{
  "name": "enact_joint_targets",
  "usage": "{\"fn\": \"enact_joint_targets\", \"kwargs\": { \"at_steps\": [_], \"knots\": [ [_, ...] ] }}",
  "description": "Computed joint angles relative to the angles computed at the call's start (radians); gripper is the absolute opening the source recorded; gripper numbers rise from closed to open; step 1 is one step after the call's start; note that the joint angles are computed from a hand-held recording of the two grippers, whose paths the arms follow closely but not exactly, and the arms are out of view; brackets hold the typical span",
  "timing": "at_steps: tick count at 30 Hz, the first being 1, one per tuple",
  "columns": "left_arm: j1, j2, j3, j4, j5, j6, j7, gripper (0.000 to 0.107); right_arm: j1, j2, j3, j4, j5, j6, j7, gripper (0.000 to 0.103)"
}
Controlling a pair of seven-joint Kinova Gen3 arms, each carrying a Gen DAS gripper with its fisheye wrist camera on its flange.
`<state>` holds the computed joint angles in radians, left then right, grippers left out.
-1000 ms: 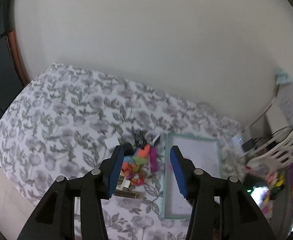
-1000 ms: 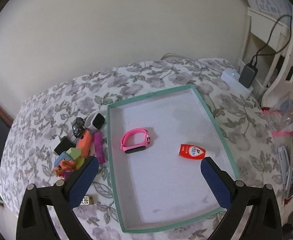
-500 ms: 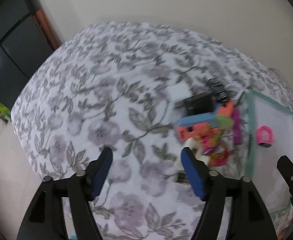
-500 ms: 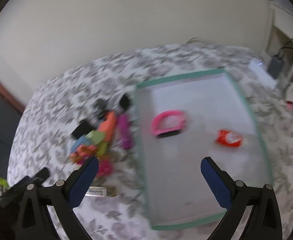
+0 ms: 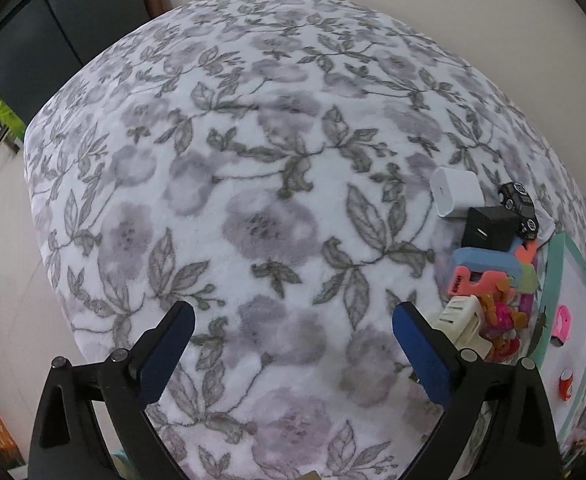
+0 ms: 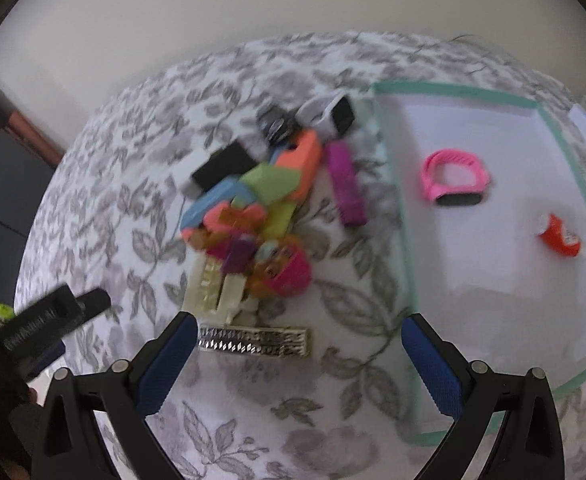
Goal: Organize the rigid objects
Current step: 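Grasp the gold-and-black patterned bar with the right tool, then grasp the cream plastic clip with the left tool while the right tool holds the bar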
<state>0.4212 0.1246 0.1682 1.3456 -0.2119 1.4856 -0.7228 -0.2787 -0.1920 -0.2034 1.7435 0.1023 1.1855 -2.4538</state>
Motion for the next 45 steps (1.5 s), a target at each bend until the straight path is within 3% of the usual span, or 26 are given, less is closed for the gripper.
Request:
{"fn": "enact_joint_targets", "kwargs": {
  "at_steps": [11,19,25,34,40,45],
  "knots": [
    [-0.064,-0.007,-0.027,0.037,0.053,0.016,0.025,0.099,-0.057,0.085,-0.014,0.025,-0.022,-0.041,-0.015,0.103],
    [-0.067,-0.001,-0.02,0.045,0.05,0.015,0.013,0.099,-0.138,0.162,-0.041,-0.014,0.106,-0.004,-0.153,0.103],
    [-0.042,0.014,-0.01,0.019,0.04,0.027,0.014,0.099,-0.182,0.179,-0.021,-0.033,0.132,0.031,-0.188,0.086],
    [0.005,0.045,0.007,-0.033,0.071,-0.001,-0.039,0.099,-0.106,0.092,0.023,-0.001,0.041,0.021,-0.092,0.084],
    [0.033,0.056,0.009,-0.053,0.088,-0.027,-0.043,0.099,-0.054,0.038,0.004,-0.045,0.095,0.083,-0.085,0.084],
    [0.055,0.073,0.021,-0.039,0.09,-0.076,-0.128,0.099,0.006,-0.004,0.024,-0.045,0.101,0.115,-0.089,0.084]
  ]
}}
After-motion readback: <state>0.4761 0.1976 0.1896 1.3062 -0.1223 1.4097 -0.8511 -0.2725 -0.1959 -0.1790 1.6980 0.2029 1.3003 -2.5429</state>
